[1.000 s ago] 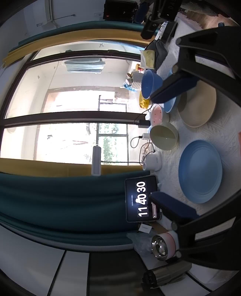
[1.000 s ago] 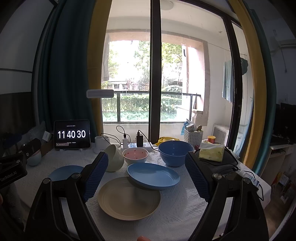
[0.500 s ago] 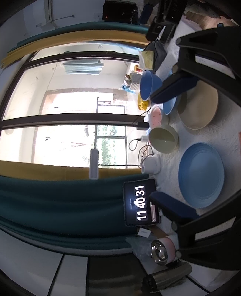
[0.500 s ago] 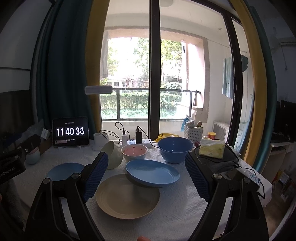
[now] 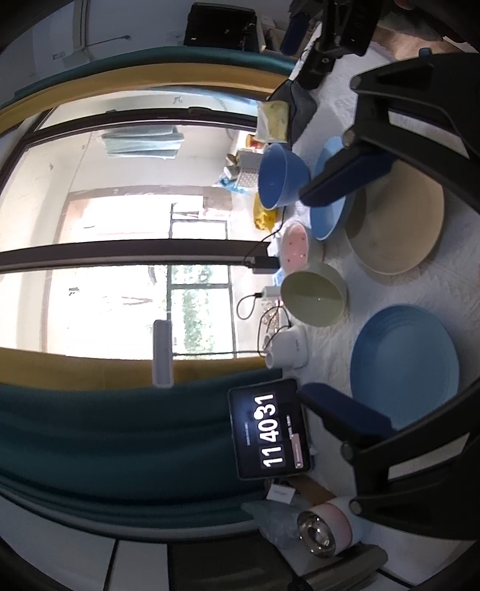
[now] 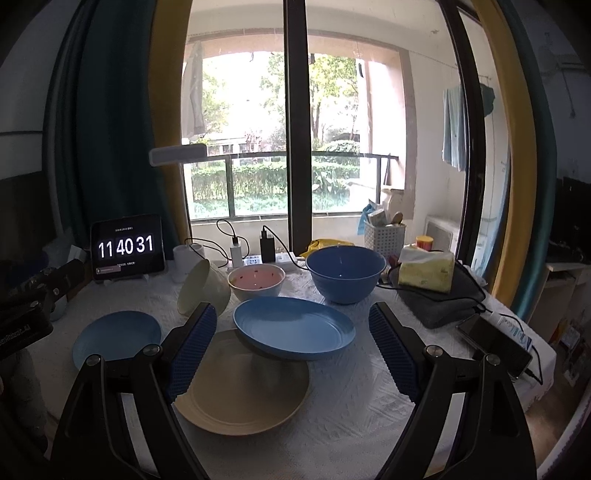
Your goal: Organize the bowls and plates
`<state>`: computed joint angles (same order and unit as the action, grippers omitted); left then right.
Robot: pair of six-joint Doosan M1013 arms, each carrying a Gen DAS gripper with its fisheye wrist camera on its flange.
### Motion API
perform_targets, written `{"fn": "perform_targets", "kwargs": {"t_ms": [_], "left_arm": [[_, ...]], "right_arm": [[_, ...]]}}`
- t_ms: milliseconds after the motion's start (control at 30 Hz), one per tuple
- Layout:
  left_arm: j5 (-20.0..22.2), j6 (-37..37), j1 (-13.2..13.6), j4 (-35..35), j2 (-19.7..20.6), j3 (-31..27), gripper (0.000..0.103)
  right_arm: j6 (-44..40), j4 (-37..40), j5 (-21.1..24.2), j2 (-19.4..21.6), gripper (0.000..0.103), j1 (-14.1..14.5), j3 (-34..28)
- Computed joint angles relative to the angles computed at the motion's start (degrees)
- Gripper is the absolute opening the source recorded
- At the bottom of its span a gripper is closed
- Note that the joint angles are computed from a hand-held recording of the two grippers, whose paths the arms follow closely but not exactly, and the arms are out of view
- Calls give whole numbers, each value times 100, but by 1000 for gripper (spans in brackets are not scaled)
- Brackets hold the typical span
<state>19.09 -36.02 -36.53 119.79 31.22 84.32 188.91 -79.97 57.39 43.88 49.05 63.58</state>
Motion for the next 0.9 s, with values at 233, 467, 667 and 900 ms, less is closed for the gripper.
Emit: {"fn": "perform_targets", "kwargs": {"t_ms": [233,467,667,900], "left_arm": [[-165,1141,-31,-1047,245,-423,97],[-304,2541,-68,-2314,515,-861,97],[-383,3839,-89,-3554,771,-1278,96],[-422,5423,-82,-5098,1052,-1749,96]], "right_arm": [[13,-11,-199,-16,81,-134,71],[6,-169,-349,-35,74,-262,185],[-188,-94,-482,1,61,-391,168],[-244,54,-692,22,60,-536,162]]}}
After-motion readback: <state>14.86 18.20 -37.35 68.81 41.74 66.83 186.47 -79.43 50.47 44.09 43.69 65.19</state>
